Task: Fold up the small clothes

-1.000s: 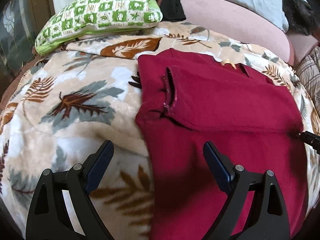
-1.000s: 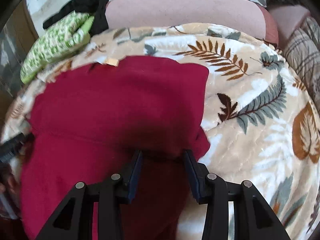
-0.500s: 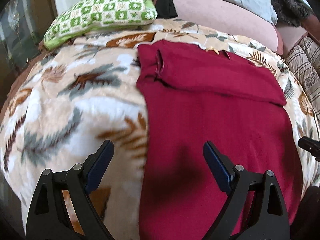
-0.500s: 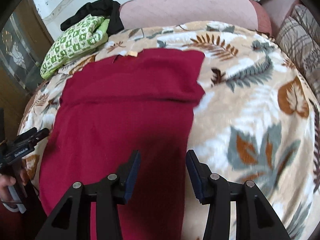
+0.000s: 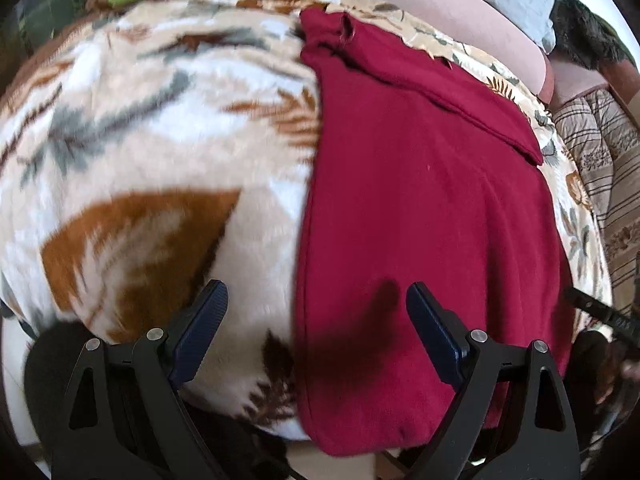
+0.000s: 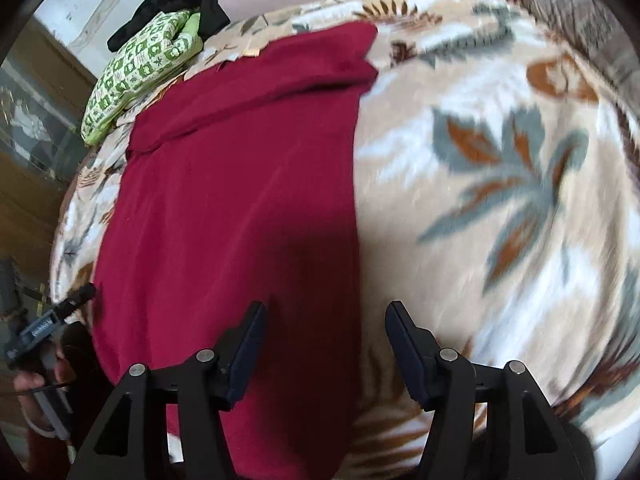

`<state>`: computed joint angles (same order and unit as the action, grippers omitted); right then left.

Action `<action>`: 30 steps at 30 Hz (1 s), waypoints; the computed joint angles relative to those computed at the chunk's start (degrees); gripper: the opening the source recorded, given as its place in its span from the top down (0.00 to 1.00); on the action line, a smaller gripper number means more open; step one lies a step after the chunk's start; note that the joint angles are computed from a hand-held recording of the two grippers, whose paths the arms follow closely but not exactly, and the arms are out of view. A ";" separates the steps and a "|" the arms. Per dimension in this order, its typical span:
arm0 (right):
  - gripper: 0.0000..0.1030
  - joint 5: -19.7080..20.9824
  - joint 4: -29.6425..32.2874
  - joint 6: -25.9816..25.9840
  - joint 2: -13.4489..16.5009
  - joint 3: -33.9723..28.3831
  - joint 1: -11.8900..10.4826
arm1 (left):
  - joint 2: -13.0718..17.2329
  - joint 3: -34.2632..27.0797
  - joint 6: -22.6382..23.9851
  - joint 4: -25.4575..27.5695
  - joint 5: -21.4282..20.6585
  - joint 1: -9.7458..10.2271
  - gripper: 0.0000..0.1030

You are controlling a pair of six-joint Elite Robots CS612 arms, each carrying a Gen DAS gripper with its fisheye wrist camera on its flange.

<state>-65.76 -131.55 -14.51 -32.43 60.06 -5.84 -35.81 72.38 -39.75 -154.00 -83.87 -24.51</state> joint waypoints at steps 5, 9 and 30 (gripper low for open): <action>0.91 -2.29 -5.03 -5.21 -1.22 2.33 0.52 | -0.50 1.01 1.44 -0.14 0.05 -0.71 0.12; 0.91 -5.07 -7.82 -3.53 -1.79 3.30 0.08 | -0.52 1.72 1.60 -0.12 -0.09 -0.91 0.12; 0.40 0.62 0.74 -1.56 -4.73 8.71 -1.09 | -1.19 3.73 1.98 -0.28 0.55 -1.47 0.12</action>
